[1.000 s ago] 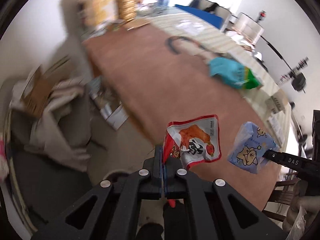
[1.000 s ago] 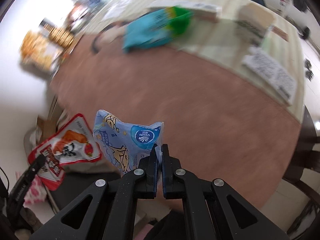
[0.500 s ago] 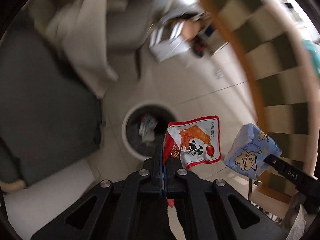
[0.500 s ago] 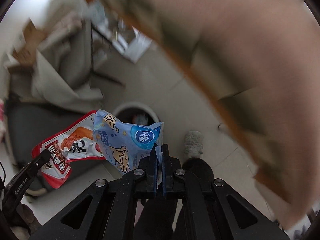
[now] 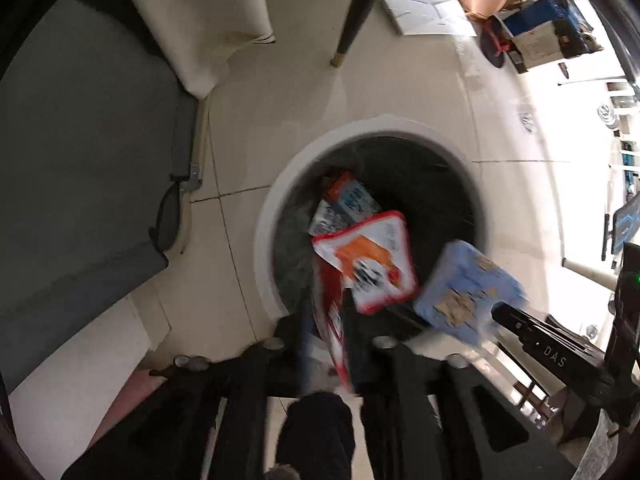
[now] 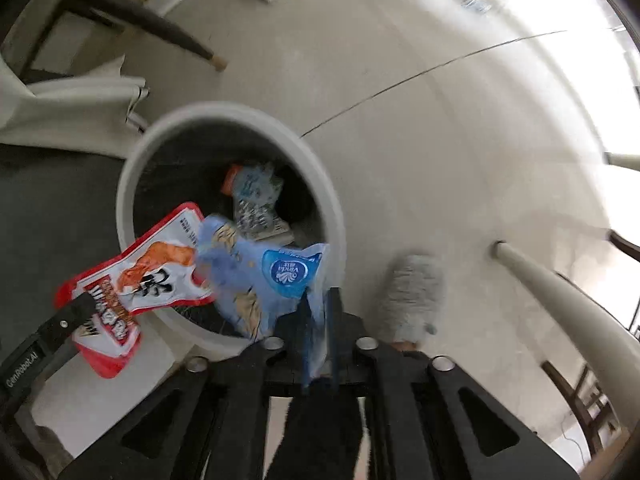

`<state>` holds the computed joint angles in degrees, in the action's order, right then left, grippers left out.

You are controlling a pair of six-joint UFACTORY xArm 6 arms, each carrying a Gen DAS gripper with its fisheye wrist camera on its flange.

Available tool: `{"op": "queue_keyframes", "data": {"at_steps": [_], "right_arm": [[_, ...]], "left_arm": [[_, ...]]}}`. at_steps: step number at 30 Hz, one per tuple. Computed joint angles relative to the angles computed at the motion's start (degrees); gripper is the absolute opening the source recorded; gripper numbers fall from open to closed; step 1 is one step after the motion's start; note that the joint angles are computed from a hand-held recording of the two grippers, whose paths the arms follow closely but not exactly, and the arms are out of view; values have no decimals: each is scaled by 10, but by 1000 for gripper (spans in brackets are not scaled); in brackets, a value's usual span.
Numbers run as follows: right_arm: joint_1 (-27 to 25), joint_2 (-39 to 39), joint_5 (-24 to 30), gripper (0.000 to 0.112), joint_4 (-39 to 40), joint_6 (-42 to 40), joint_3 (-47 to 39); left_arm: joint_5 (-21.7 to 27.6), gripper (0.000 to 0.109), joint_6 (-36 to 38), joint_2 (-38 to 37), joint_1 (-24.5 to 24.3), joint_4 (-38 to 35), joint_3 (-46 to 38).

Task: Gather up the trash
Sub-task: 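Carry the blue bag and red packet over the white bin and release both, then move both tools back up over the table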

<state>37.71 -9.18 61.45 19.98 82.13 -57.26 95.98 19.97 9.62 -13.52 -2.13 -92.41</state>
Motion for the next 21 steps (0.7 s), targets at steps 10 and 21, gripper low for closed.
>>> {"op": "queue_keyframes", "data": {"at_steps": [10,21], "right_arm": [[12,71,104,101,-69,-56,-111],[31,97,335,101,-134,-8,-360]], "left_arm": [[-17,103,17,-40,7,58,14],[144,103,28,-25,7,49,-217]]}}
